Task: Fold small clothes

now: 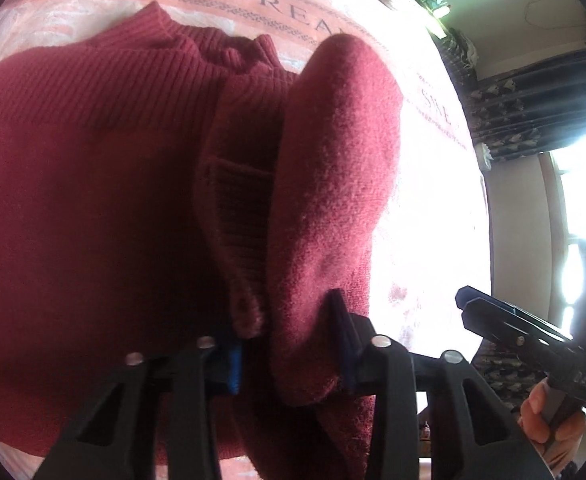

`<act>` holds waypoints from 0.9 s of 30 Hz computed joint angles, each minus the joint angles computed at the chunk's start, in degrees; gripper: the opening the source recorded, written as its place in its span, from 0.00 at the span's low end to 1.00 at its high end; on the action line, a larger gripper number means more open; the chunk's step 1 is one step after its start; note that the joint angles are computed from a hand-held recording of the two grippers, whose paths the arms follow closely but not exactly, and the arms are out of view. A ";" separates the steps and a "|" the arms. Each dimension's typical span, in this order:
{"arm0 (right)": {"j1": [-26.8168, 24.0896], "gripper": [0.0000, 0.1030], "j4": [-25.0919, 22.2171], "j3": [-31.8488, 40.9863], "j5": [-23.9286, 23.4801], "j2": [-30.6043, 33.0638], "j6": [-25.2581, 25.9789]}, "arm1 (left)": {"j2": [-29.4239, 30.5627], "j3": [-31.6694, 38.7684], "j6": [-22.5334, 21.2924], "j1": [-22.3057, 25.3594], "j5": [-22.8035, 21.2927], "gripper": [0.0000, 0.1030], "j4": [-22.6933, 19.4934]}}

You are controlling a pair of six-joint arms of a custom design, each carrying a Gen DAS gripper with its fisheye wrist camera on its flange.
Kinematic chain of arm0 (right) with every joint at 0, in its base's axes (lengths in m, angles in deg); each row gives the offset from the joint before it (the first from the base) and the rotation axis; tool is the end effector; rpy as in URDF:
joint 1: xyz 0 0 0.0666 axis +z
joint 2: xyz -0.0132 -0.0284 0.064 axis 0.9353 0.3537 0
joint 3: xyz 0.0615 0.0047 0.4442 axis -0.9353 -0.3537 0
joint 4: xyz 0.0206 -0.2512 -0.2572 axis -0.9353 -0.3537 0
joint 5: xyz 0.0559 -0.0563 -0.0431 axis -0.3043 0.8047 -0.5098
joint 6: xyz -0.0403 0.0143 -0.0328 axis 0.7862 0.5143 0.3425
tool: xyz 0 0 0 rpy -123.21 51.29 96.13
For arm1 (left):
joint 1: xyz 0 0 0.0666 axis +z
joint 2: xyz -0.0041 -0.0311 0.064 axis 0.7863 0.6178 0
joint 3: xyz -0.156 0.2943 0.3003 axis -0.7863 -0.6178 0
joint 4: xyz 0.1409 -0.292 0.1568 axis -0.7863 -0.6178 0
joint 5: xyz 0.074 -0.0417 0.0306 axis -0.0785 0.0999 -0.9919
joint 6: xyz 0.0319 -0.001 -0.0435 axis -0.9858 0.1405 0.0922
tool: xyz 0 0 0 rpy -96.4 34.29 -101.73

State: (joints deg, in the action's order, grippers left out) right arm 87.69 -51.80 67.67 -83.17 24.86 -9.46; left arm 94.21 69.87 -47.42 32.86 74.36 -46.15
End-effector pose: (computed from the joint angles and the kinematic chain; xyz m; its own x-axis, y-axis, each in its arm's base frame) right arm 0.5820 0.2039 0.4018 -0.9595 0.2271 -0.1665 0.1384 0.8953 0.4234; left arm 0.6752 -0.2521 0.3456 -0.9869 0.1328 -0.0918 0.1614 0.8284 -0.5364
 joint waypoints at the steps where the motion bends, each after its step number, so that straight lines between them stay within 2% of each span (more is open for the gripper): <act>1: 0.03 0.48 -0.08 0.04 0.04 0.09 -0.02 | -0.54 -0.84 0.10 0.04 0.02 0.30 0.95; 5: 0.03 0.48 -0.56 0.20 -0.04 0.51 -0.28 | -3.13 -3.54 -0.59 0.28 0.47 0.26 4.13; 12: 0.13 0.48 -2.41 1.26 0.15 2.06 -0.08 | -8.77 -8.32 -2.13 3.36 2.05 0.25 8.70; 19: 1.16 0.48 -4.54 3.64 0.74 3.86 0.95 | -11.88 -9.28 -5.59 7.92 2.08 0.25 8.72; 20: 1.24 0.48 -6.10 4.69 0.20 4.45 2.67 | -12.35 -9.97 -6.24 8.89 2.11 0.25 9.02; 24: 2.25 0.48 -7.61 6.84 0.44 5.82 3.64 | -12.58 -11.27 -8.05 12.66 1.75 0.25 8.30; 27: 3.36 0.48 -8.79 9.30 0.57 7.12 4.98 | -13.21 -13.61 -8.14 14.70 0.13 0.25 10.00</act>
